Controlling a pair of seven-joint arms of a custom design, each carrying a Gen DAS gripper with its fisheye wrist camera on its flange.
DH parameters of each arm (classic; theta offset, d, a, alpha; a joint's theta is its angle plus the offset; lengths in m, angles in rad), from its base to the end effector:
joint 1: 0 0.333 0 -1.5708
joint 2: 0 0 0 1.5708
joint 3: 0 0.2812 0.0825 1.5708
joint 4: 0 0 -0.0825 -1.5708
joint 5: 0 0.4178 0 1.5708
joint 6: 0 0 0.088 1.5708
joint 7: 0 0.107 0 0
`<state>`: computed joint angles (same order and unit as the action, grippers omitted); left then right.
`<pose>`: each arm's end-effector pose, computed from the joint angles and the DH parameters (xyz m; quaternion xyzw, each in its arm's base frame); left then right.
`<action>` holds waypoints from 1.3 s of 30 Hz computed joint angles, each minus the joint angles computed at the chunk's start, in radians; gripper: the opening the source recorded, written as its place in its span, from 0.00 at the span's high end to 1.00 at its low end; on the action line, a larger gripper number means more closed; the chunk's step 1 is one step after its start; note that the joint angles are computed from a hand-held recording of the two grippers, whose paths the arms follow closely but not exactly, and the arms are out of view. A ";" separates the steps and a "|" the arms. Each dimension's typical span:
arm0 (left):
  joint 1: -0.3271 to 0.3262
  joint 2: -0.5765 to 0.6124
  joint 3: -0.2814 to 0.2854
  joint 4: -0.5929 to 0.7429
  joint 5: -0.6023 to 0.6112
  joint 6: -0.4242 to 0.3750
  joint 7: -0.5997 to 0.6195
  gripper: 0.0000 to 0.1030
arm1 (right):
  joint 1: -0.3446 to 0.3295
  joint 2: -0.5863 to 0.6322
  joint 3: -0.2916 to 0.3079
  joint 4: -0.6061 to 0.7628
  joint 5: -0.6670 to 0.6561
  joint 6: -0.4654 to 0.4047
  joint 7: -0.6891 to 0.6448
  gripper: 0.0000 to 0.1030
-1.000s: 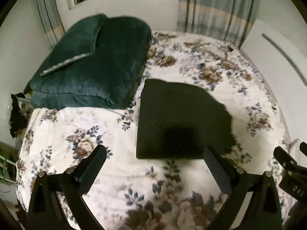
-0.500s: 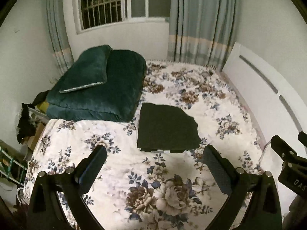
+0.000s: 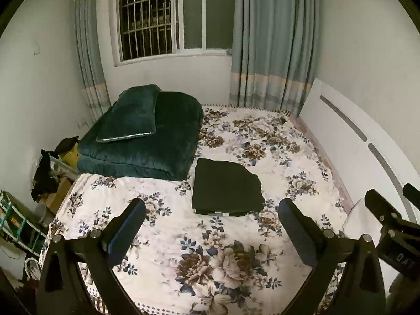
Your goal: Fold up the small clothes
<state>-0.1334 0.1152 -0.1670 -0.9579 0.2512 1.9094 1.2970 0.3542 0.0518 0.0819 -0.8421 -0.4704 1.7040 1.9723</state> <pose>0.5610 -0.1437 0.8709 -0.6434 0.6401 -0.2987 0.2951 0.4747 0.1712 0.9334 -0.5991 0.6669 -0.3451 0.2779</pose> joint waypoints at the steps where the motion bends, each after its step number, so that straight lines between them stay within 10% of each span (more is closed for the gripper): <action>1: -0.002 -0.003 -0.001 -0.001 0.003 0.000 -0.003 0.00 | -0.001 -0.007 -0.001 -0.006 0.003 0.003 -0.002 0.00; 39: -0.026 -0.049 -0.011 -0.009 0.054 -0.005 -0.060 0.00 | -0.010 0.001 -0.006 0.048 0.042 0.014 -0.048 0.00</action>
